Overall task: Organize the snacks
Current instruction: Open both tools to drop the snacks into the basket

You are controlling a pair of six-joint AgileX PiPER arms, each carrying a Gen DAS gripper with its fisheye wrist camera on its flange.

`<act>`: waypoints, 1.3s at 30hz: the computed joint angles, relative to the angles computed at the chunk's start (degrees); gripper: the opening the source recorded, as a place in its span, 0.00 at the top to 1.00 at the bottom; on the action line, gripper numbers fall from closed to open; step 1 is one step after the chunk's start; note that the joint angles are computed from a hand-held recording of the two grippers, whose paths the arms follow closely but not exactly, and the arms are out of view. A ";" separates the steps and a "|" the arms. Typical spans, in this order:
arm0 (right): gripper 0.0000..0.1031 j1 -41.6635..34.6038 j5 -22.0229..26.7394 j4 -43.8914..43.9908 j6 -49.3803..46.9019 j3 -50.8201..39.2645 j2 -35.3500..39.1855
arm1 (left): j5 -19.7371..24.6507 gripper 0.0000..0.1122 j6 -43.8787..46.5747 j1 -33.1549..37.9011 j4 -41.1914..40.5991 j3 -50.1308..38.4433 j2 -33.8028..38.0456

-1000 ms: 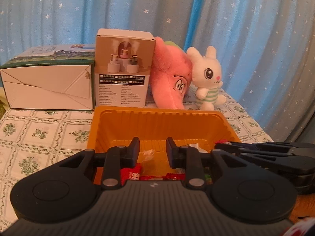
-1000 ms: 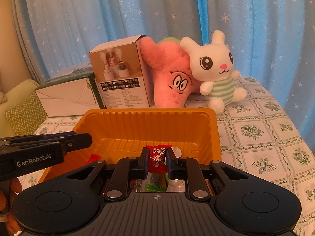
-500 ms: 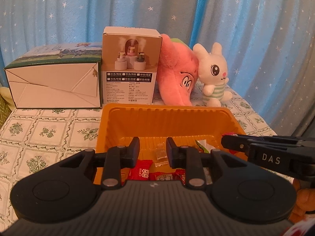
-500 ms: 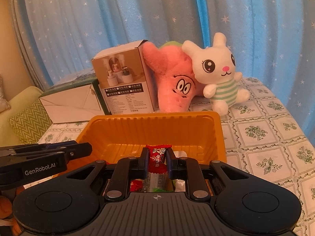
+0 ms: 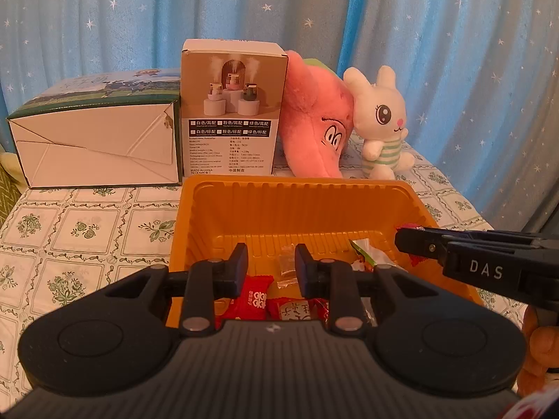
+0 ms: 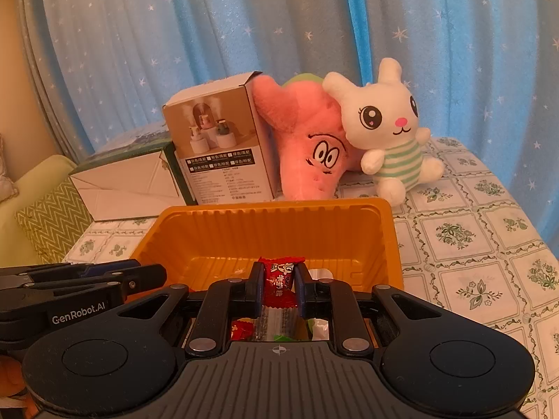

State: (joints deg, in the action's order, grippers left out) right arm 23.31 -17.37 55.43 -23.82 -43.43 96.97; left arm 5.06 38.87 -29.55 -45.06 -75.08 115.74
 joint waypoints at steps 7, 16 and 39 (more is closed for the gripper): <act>0.82 -0.26 -0.15 -1.51 1.75 0.16 0.01 | 0.20 0.77 -1.76 -0.07 1.61 -0.13 0.18; 0.82 -0.18 -1.23 -3.03 3.81 0.33 0.38 | 0.65 0.77 2.63 0.04 -2.69 -0.24 0.29; 0.33 -4.11 -2.09 -14.77 21.21 3.20 -0.59 | -0.86 0.59 -19.19 -0.65 19.10 -0.24 0.22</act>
State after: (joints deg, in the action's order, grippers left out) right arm 19.20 -19.47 40.67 -2.60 -40.23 96.38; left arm 4.20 19.67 -30.19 -25.96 -75.32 115.96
